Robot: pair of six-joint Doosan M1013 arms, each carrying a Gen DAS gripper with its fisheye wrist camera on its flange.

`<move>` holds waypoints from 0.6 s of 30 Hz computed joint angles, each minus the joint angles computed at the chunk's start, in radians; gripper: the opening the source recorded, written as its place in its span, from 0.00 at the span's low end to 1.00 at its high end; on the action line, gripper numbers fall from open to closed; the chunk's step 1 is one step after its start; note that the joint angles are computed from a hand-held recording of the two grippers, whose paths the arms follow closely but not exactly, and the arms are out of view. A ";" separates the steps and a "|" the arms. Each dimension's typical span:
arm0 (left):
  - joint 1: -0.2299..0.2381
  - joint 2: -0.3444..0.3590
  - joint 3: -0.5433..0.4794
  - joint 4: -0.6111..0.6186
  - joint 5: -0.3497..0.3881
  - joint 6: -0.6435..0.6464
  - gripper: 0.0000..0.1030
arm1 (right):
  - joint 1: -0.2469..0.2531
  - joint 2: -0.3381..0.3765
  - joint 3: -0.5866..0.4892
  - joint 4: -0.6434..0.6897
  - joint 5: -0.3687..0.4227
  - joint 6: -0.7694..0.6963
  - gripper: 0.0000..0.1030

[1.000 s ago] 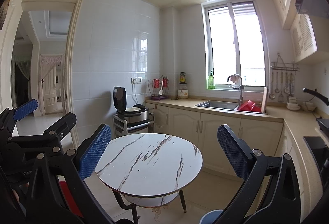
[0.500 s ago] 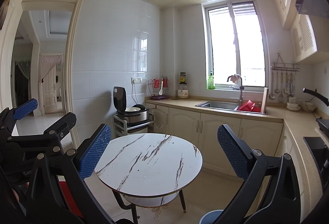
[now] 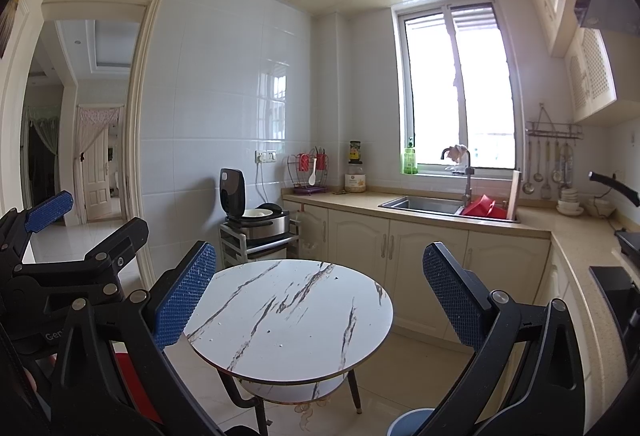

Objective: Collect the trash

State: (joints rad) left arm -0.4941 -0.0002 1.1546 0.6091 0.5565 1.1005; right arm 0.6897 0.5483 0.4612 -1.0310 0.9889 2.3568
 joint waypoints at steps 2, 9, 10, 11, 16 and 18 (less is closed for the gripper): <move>0.000 0.000 0.001 0.003 0.000 -0.001 0.99 | 0.000 0.001 -0.002 0.000 0.002 -0.001 1.00; 0.006 0.000 -0.001 -0.015 -0.001 0.014 0.99 | 0.000 0.002 -0.003 0.003 0.002 -0.002 1.00; 0.006 0.001 -0.003 -0.017 0.000 0.016 0.99 | 0.000 0.002 -0.004 0.002 0.002 -0.002 1.00; 0.007 0.001 -0.004 -0.020 0.001 0.019 0.99 | 0.000 0.002 -0.005 0.002 0.003 -0.003 1.00; 0.013 0.004 -0.011 -0.041 0.005 0.035 0.99 | 0.000 0.004 -0.005 0.005 0.004 -0.003 1.00; 0.016 0.007 -0.017 -0.051 0.008 0.044 0.99 | 0.000 0.004 -0.004 0.009 0.005 -0.003 1.00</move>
